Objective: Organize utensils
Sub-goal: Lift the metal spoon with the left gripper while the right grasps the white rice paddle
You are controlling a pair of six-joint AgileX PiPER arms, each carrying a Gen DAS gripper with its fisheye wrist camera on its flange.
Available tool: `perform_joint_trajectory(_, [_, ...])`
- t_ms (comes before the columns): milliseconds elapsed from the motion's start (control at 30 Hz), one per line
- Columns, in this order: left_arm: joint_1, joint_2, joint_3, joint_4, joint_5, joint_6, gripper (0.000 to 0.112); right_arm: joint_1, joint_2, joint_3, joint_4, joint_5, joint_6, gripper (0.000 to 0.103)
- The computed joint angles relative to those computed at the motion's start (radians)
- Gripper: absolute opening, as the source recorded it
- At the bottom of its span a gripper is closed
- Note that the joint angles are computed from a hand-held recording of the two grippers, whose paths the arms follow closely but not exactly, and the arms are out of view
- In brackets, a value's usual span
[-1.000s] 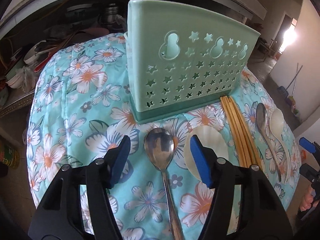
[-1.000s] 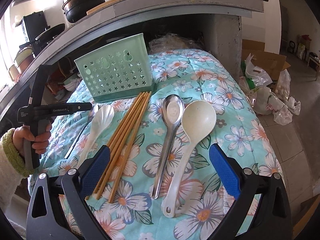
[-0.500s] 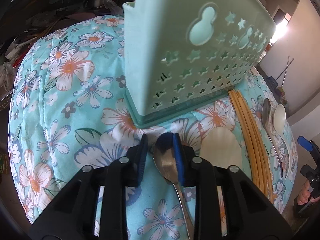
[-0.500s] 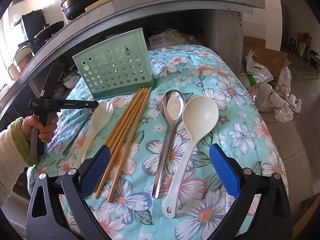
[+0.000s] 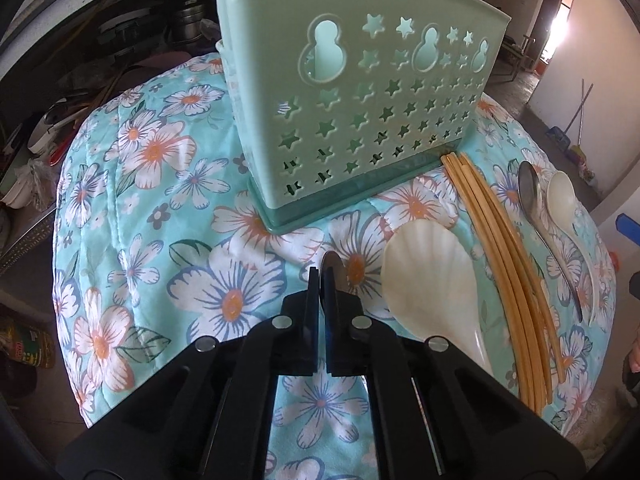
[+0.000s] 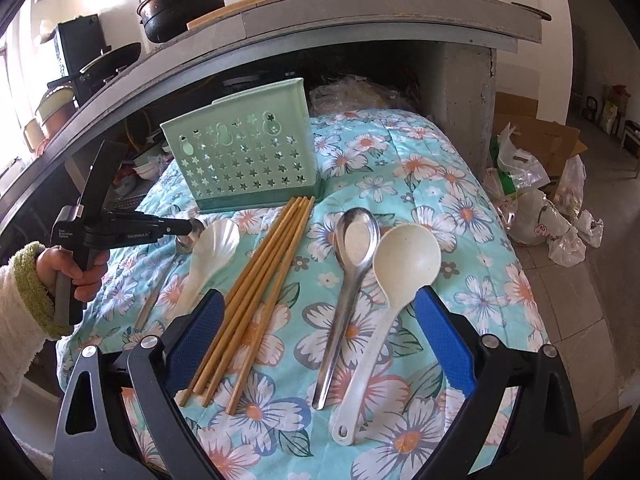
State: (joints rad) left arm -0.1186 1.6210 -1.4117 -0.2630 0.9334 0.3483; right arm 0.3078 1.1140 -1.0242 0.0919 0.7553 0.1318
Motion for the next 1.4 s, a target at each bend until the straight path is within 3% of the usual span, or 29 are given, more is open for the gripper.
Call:
perform_joint_trajectory(133, [0.02,-0.063,0.055,0.017,-0.016,-0.061,0.001,-0.075,0.079,-0.106,0.269,0.038,-0.232,0.083])
perform_joint_trajectory(233, [0.041,-0.117,0.1,0.027,-0.035,-0.105,0.001,-0.124,0.204,-0.219,0.493,0.112,-0.409,0.077])
perform_joint_trajectory(333, [0.072,-0.174,0.141,0.018,-0.048,-0.131,0.001,-0.109,0.362,-0.346,0.584,0.183,-0.495,0.069])
perform_joint_trajectory(467, [0.108,-0.245,0.185,0.012,-0.061,-0.147,0.001,-0.073,0.574,-0.525,0.573,0.281,-0.468,0.054])
perform_joint_trajectory(800, [0.171,-0.344,0.218,-0.021,-0.048,-0.132,0.001,-0.012,0.856,-0.808,0.469,0.418,-0.416,0.042])
perform_joint_trajectory(967, [0.182,-0.382,0.223,-0.006,-0.049,-0.146,0.001,0.02,0.87,-0.81,0.411,0.427,-0.406,0.015])
perform_joint_trajectory(1167, [0.199,-0.409,0.174,0.012,-0.033,-0.169,0.001,0.008,0.816,-0.761,0.433,0.413,-0.417,0.006])
perform_joint_trajectory(1400, [0.192,-0.404,0.023,0.053,-0.029,-0.216,0.001,-0.036,0.694,-0.724,0.47,0.432,-0.423,0.003])
